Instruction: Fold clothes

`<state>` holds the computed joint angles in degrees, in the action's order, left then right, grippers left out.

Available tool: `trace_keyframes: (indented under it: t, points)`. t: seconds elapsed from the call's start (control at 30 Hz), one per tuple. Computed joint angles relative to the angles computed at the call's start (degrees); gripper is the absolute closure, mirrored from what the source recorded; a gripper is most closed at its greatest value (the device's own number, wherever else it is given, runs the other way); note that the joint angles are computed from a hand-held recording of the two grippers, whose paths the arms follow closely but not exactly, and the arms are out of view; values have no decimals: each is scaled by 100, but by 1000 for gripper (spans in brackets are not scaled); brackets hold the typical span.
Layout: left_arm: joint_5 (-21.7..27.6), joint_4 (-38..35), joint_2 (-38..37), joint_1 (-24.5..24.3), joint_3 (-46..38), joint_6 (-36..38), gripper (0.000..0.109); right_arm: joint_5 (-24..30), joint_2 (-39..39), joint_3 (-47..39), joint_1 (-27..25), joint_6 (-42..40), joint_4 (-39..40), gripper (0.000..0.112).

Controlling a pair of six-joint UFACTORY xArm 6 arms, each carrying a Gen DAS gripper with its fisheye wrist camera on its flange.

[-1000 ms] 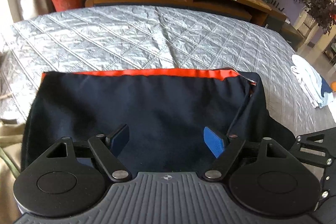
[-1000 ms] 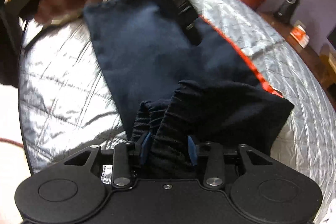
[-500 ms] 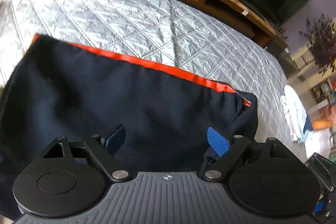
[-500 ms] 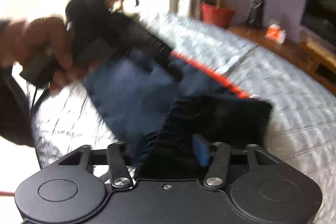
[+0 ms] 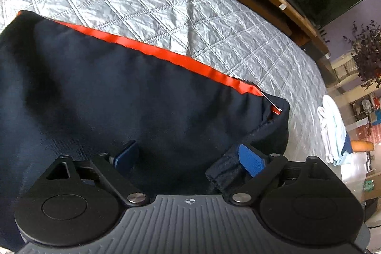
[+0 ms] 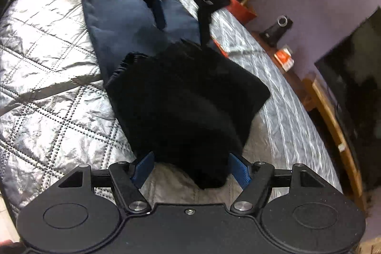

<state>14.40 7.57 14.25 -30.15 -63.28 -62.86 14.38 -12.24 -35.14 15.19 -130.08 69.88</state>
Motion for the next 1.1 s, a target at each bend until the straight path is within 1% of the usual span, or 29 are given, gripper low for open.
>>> trace_keyframes:
  t: [0.03, 0.1, 0.17, 0.3, 0.33, 0.4, 0.43, 0.47, 0.57, 0.6, 0.67, 0.73, 0.77, 0.8, 0.83, 0.9, 1.03, 1.1]
  points:
    - [5, -64, 48, -5, -45, 35, 14, -62, 55, -60, 55, -198, 313, 43]
    - [33, -205, 122, -14, -133, 157, 14, -113, 117, -139, 110, -192, 622, 39]
    - [92, -267, 166, -21, -200, 236, 14, -151, 198, -223, 146, -139, 857, 38]
    - [116, -267, 163, -15, -191, 119, 14, -195, 300, -356, 153, -557, 1785, 36]
    - [36, -348, 156, -12, -147, 98, 14, -194, 316, -394, 143, -670, 2078, 35]
    - [-169, -562, 145, -9, -57, 62, 9, -214, 386, -448, 161, -838, 2591, 34]
    - [-280, -770, 141, -13, -12, 103, 9, -222, 423, -474, 169, -921, 2843, 34]
    - [-398, -1075, 138, -21, 32, 216, 9, -236, 458, -495, 176, -1205, 3156, 34]
    - [-662, -2275, 158, -93, 104, 966, 9, -170, 559, -553, 137, -1351, 3323, 34]
    - [-707, -2585, 180, -112, 95, 1172, 9, -109, 578, -565, 101, -1275, 3273, 34]
    - [-746, -2843, 238, -120, 45, 1327, 10, -14, 594, -581, 42, -1127, 3170, 34]
    - [-694, -2751, 317, -114, -65, 1308, 11, -11, 577, -579, 37, -1061, 3154, 32]
    - [-663, -2661, 355, -111, -121, 1273, 14, -22, 549, -560, 40, -1031, 3158, 32]
    - [-622, -2546, 391, -111, -176, 1227, 21, -24, 566, -572, 45, -1002, 3160, 32]
    - [-550, -2417, 428, -110, -246, 1195, 25, -36, 570, -571, 57, -981, 3179, 32]
    - [-439, -2199, 482, -104, -351, 1160, 42, -50, 575, -572, 73, -999, 3250, 31]
    - [-467, -2149, 499, -121, -349, 1199, 51, -56, 557, -534, 90, -1078, 3399, 29]
    - [-502, -2395, 492, -148, -344, 1393, 64, -66, 558, -530, 102, -1115, 3468, 27]
